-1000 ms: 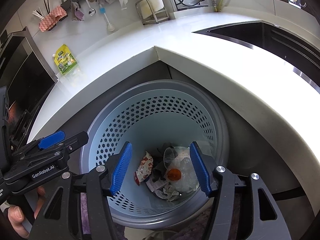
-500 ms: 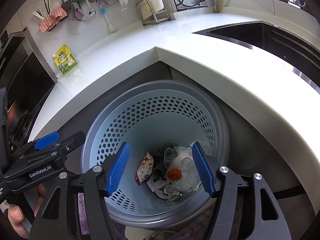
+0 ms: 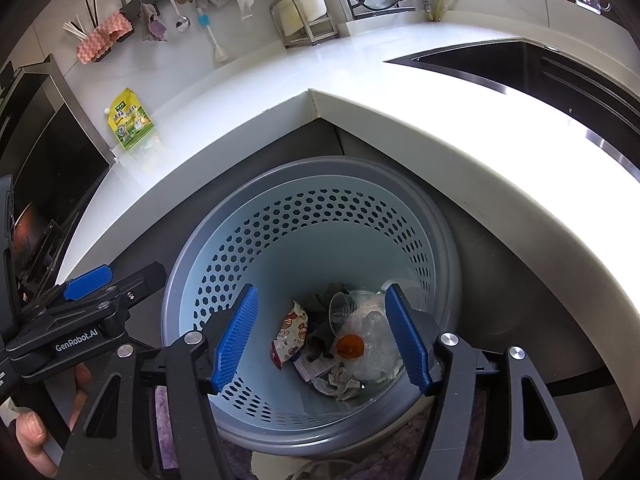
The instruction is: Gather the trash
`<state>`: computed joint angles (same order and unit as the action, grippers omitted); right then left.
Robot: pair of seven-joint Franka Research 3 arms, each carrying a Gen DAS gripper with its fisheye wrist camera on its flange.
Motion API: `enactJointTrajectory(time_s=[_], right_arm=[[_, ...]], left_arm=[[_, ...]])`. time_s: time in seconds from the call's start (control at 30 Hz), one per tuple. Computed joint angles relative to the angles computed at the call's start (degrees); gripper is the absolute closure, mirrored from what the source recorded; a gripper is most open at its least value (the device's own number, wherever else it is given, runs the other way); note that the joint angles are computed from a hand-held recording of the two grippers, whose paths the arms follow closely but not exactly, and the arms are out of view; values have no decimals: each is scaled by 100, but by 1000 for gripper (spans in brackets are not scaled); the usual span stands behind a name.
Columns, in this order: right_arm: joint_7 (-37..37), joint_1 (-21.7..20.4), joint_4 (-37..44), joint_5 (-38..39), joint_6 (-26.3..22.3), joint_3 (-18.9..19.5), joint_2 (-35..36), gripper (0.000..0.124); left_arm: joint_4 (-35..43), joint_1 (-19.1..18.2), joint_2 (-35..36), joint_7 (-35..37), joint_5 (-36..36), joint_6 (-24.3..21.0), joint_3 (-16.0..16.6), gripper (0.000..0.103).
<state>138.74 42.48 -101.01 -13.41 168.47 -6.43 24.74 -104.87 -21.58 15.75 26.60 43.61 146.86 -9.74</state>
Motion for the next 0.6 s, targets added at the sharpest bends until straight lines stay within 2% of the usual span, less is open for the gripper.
enactJointTrajectory(time_s=[0.6], right_arm=[[-16, 12, 2, 39, 9, -6, 23, 61]], left_arm=[[122, -49, 80, 65, -25, -164, -9, 6]])
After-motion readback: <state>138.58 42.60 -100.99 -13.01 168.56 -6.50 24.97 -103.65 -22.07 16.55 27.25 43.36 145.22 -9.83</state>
